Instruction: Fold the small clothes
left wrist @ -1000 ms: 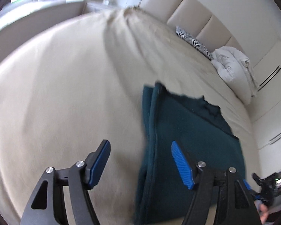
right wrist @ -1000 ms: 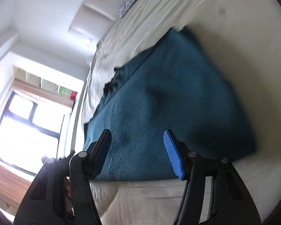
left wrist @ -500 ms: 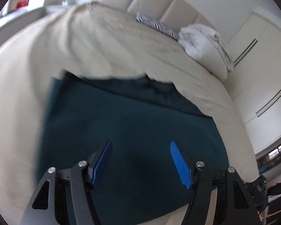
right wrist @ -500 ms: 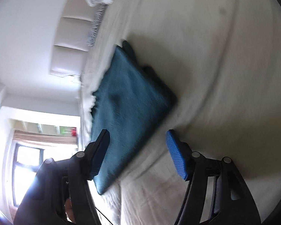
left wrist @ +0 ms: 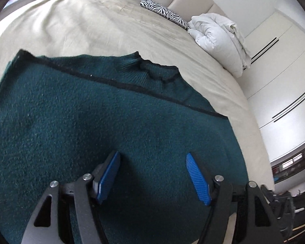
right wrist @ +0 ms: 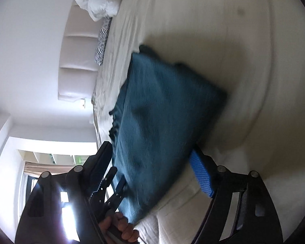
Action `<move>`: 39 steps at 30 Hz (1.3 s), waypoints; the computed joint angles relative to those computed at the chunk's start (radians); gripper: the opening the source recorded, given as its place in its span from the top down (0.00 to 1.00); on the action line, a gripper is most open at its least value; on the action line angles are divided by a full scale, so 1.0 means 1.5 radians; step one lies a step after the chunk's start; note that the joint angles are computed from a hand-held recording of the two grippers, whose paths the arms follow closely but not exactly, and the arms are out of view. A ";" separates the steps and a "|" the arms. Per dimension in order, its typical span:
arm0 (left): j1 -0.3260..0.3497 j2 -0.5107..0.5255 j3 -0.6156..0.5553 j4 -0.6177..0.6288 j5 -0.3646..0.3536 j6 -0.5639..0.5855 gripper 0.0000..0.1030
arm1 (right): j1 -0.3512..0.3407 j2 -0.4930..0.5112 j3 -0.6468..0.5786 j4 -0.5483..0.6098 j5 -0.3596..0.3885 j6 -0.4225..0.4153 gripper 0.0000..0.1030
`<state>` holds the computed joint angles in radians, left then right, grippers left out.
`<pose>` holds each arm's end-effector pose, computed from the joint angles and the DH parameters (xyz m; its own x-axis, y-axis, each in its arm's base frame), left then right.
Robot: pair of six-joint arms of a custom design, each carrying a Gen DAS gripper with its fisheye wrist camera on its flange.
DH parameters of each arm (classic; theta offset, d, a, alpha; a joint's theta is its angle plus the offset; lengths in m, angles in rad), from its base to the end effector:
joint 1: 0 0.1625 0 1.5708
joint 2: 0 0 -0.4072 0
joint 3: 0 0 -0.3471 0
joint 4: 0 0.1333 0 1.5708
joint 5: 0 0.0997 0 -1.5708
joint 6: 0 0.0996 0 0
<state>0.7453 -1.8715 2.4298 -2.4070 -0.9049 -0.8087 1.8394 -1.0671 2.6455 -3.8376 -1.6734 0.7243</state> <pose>-0.0818 -0.3406 0.3196 -0.9654 -0.1521 -0.2117 0.0120 0.7852 -0.6192 0.2073 -0.2892 0.1589 -0.8670 0.3426 -0.3617 0.4934 0.6910 -0.5282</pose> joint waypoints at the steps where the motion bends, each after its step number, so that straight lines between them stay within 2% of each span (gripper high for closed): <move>1: 0.004 -0.001 0.000 -0.002 -0.006 0.005 0.32 | -0.005 0.003 -0.001 0.002 0.000 0.002 0.28; 5: 0.003 0.002 -0.008 0.020 -0.005 0.001 0.33 | -0.058 0.057 0.020 -0.123 0.061 0.015 0.27; 9: 0.014 0.011 -0.012 0.006 -0.012 0.002 0.33 | -0.071 0.059 -0.002 -0.148 0.067 -0.011 0.28; 13: 0.027 0.012 -0.013 -0.010 -0.025 0.010 0.33 | -0.090 0.086 -0.027 -0.180 0.097 -0.006 0.27; 17: 0.030 0.010 -0.010 -0.012 -0.028 0.015 0.33 | -0.047 0.088 -0.079 -0.093 0.043 -0.071 0.31; 20: 0.031 0.008 -0.006 -0.018 -0.029 0.027 0.33 | -0.042 0.087 -0.111 -0.039 0.031 -0.086 0.43; 22: 0.034 0.007 -0.005 -0.023 -0.033 0.032 0.33 | -0.039 0.084 -0.131 -0.005 0.030 -0.097 0.55; 23: 0.036 0.009 -0.004 -0.029 -0.034 0.033 0.33 | -0.035 0.082 -0.143 0.013 0.025 -0.106 0.57; 26: 0.040 0.009 0.000 -0.040 -0.038 0.040 0.33 | -0.041 0.088 -0.160 0.036 0.016 -0.120 0.75; 27: 0.039 0.008 0.001 -0.041 -0.037 0.042 0.34 | -0.050 0.089 -0.157 0.035 0.021 -0.117 0.85; 28: 0.038 0.007 0.004 -0.043 -0.037 0.045 0.34 | -0.061 0.091 -0.152 0.030 0.028 -0.105 0.87; 30: 0.036 0.004 0.008 -0.049 -0.037 0.049 0.34 | -0.069 0.092 -0.141 0.017 0.040 -0.098 0.88; 31: 0.035 0.002 0.009 -0.049 -0.036 0.051 0.34 | -0.061 0.090 -0.145 0.026 0.027 -0.103 0.88; 33: 0.033 0.000 0.011 -0.049 -0.033 0.054 0.35 | -0.027 0.081 -0.164 0.064 -0.022 -0.124 0.88; 39: 0.036 -0.009 0.015 -0.058 -0.042 0.054 0.36 | 0.083 0.071 -0.239 0.162 -0.122 -0.174 0.89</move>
<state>0.7987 -1.8847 2.4529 -2.4936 -0.9683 -0.7276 1.9637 -0.9609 2.2869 -3.5952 -1.8559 0.4630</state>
